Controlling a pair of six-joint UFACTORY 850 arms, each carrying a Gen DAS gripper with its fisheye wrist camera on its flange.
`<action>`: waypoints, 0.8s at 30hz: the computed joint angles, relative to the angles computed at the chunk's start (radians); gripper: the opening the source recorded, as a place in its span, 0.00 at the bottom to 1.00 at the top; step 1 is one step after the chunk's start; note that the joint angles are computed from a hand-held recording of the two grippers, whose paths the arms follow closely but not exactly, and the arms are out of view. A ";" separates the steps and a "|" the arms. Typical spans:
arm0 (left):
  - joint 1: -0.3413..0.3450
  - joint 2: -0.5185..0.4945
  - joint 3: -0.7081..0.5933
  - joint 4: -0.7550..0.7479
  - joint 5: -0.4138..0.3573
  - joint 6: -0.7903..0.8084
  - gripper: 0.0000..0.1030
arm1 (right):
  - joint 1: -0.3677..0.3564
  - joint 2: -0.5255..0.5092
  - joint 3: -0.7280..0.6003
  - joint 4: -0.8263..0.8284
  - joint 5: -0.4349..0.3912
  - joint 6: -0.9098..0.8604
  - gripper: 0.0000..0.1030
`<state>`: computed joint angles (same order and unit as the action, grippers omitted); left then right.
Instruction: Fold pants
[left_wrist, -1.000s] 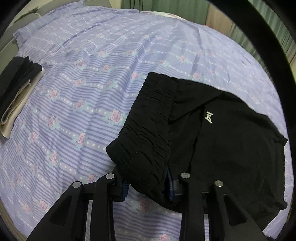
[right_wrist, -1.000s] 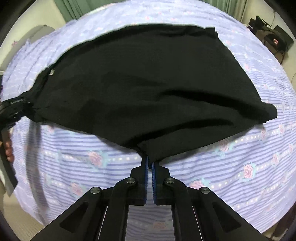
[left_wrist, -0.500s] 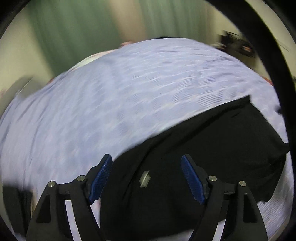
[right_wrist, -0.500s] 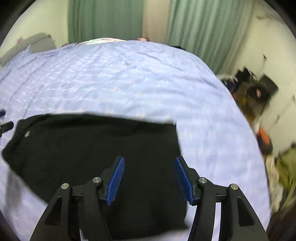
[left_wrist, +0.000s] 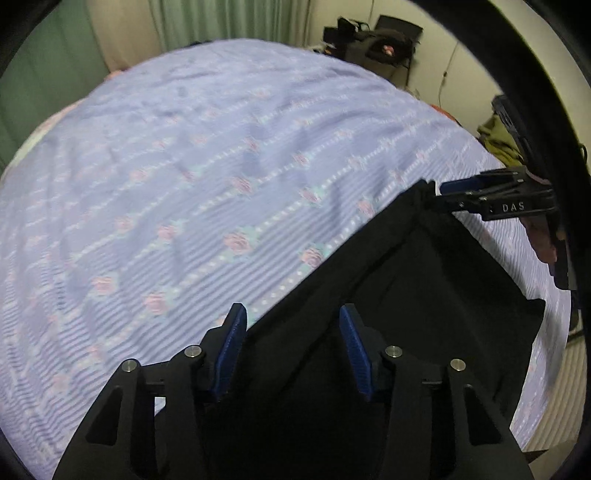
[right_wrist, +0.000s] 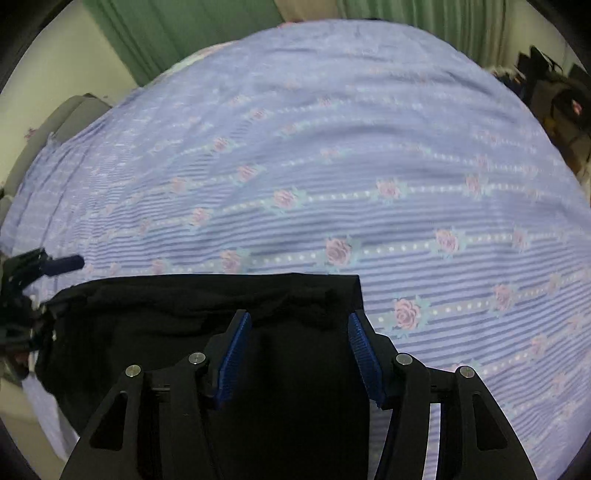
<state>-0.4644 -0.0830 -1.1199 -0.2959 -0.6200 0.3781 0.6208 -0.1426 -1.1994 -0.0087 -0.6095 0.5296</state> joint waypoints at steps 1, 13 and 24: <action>0.001 -0.015 -0.014 -0.002 -0.012 0.007 0.45 | -0.003 -0.011 -0.003 0.027 0.006 -0.028 0.55; 0.021 -0.051 -0.014 -0.057 0.024 0.002 0.13 | 0.031 -0.031 -0.057 -0.257 -0.037 0.160 0.05; -0.003 0.110 0.086 0.200 0.179 -0.359 0.64 | 0.103 0.039 -0.029 -0.484 -0.161 0.473 0.51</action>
<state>-0.4675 0.0265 -1.0339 -0.0954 -0.4410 0.0190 0.7243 -0.1031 -1.2281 -0.4930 -0.7706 1.0027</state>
